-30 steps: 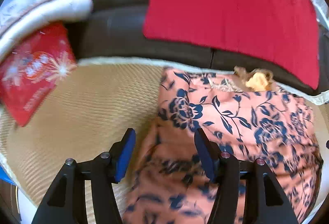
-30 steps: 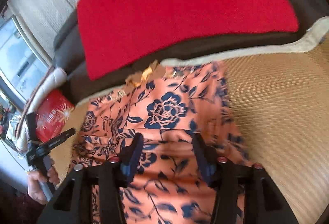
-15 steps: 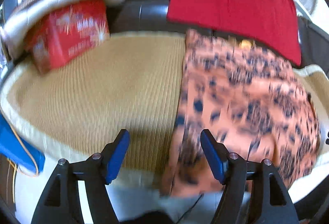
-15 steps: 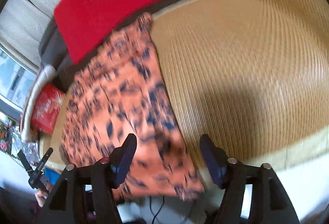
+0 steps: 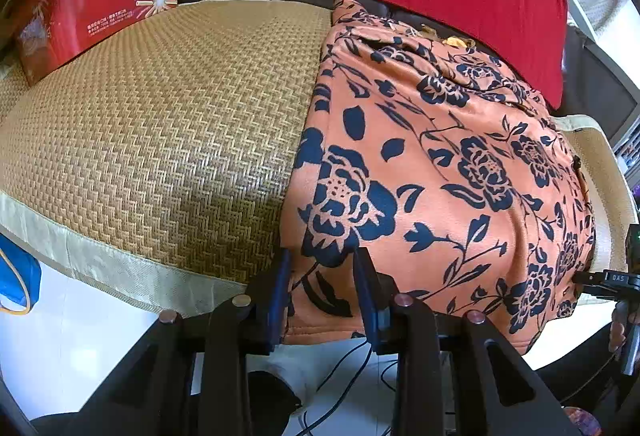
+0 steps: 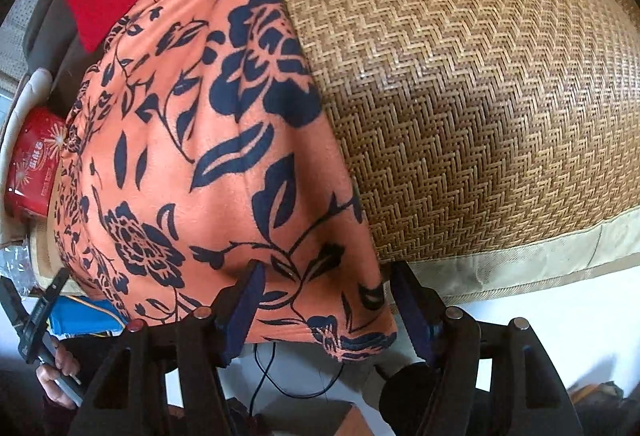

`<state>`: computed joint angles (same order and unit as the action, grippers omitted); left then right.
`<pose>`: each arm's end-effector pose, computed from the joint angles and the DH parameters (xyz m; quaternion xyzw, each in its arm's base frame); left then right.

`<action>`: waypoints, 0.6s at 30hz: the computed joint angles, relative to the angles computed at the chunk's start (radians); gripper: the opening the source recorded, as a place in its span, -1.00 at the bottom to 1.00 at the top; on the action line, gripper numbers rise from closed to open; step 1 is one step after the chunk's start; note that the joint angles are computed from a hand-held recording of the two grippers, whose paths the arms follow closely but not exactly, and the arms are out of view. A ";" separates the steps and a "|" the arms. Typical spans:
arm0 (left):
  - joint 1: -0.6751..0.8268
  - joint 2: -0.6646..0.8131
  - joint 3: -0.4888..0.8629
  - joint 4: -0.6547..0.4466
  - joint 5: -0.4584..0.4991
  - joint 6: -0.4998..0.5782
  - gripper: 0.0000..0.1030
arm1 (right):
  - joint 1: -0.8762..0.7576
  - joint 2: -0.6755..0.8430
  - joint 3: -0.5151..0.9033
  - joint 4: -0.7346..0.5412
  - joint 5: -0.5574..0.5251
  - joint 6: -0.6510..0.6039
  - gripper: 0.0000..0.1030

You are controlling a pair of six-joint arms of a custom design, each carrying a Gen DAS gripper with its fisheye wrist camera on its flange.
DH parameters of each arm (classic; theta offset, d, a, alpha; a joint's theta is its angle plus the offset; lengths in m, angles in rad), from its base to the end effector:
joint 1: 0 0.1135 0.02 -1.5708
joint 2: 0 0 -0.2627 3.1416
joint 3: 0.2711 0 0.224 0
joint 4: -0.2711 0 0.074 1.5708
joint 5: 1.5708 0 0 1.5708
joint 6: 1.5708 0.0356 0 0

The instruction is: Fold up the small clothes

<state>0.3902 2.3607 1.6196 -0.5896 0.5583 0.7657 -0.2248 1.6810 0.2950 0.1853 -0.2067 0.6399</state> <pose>0.4059 0.1465 0.0958 0.2106 0.9314 -0.1662 0.2459 0.1838 -0.0345 0.0720 0.3924 0.8957 0.1369 0.1582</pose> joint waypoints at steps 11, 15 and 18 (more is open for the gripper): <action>-0.019 0.086 0.078 -0.083 -0.107 -0.042 0.30 | 0.135 -0.085 -0.070 0.039 0.031 0.052 -0.38; -0.033 0.053 -0.010 0.012 -0.141 -0.032 0.04 | 0.124 -0.053 -0.059 0.036 0.017 0.079 -0.37; -0.010 0.078 0.042 -0.044 -0.114 -0.030 -0.43 | 0.153 -0.054 -0.059 0.045 0.047 0.061 -0.38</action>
